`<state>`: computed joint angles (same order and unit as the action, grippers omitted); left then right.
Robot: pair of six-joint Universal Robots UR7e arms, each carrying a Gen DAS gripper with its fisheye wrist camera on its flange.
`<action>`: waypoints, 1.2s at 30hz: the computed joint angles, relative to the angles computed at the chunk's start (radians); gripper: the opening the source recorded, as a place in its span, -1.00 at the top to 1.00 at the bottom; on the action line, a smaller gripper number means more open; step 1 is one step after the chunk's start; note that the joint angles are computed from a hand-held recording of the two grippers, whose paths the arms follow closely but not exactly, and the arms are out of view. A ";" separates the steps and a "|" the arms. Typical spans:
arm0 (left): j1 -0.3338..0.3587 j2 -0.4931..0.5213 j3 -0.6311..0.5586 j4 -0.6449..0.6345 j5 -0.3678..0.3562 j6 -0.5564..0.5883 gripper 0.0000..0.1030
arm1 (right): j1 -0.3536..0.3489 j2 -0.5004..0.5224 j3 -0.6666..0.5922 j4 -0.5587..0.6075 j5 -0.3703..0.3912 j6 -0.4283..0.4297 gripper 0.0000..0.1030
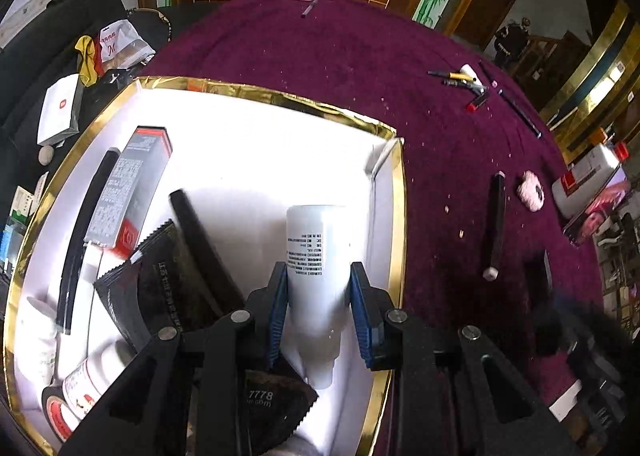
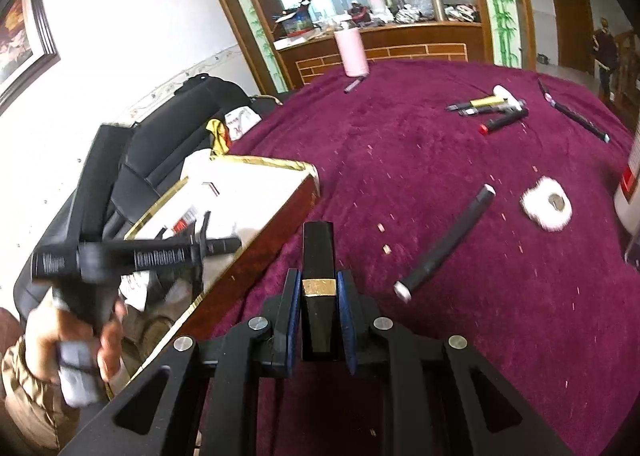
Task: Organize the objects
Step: 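Carry the spray bottle with the left tool while the right tool carries the lipstick toward the tray, then release the spray bottle into the tray with the left tool while the right tool releases the lipstick there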
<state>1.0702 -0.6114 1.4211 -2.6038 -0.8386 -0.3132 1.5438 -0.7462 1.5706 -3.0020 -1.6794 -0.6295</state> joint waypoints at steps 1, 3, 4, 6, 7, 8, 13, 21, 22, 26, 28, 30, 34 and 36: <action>-0.001 -0.003 0.005 0.004 0.002 -0.002 0.44 | 0.005 0.007 -0.016 0.014 0.005 -0.002 0.63; -0.002 -0.007 0.010 0.028 -0.004 -0.011 0.44 | 0.018 0.028 -0.064 0.060 0.018 -0.004 0.63; 0.000 -0.008 0.011 0.044 -0.009 -0.023 0.44 | 0.024 0.041 -0.091 0.089 0.026 -0.006 0.63; 0.003 -0.009 0.015 0.055 -0.019 -0.030 0.44 | 0.034 0.072 -0.160 0.163 0.059 0.000 0.63; 0.004 -0.010 0.019 0.051 -0.023 -0.032 0.44 | 0.038 0.089 -0.195 0.203 0.065 0.007 0.63; 0.005 -0.010 0.020 0.054 -0.028 -0.035 0.44 | 0.042 0.111 -0.243 0.257 0.077 0.023 0.63; 0.011 -0.014 0.024 0.053 -0.049 -0.032 0.44 | 0.061 0.216 -0.431 0.441 0.079 0.051 0.62; 0.020 -0.020 0.024 0.044 -0.085 -0.023 0.44 | 0.079 0.344 -0.603 0.561 0.028 0.020 0.62; 0.021 -0.021 0.025 0.044 -0.090 -0.022 0.44 | 0.080 0.351 -0.610 0.565 0.019 0.014 0.62; 0.025 -0.023 0.025 0.039 -0.104 -0.019 0.44 | 0.083 0.374 -0.621 0.544 -0.035 -0.012 0.62; 0.027 -0.024 0.025 0.034 -0.112 -0.018 0.44 | 0.082 0.373 -0.611 0.535 -0.045 -0.017 0.61; 0.027 -0.024 0.025 0.031 -0.116 -0.021 0.44 | 0.082 0.372 -0.603 0.514 -0.055 -0.024 0.60; 0.032 -0.033 0.030 0.034 -0.133 -0.042 0.42 | 0.081 0.352 -0.573 0.485 -0.043 -0.012 0.59; 0.031 -0.036 0.030 0.042 -0.138 -0.054 0.41 | 0.080 0.325 -0.533 0.449 -0.027 -0.012 0.50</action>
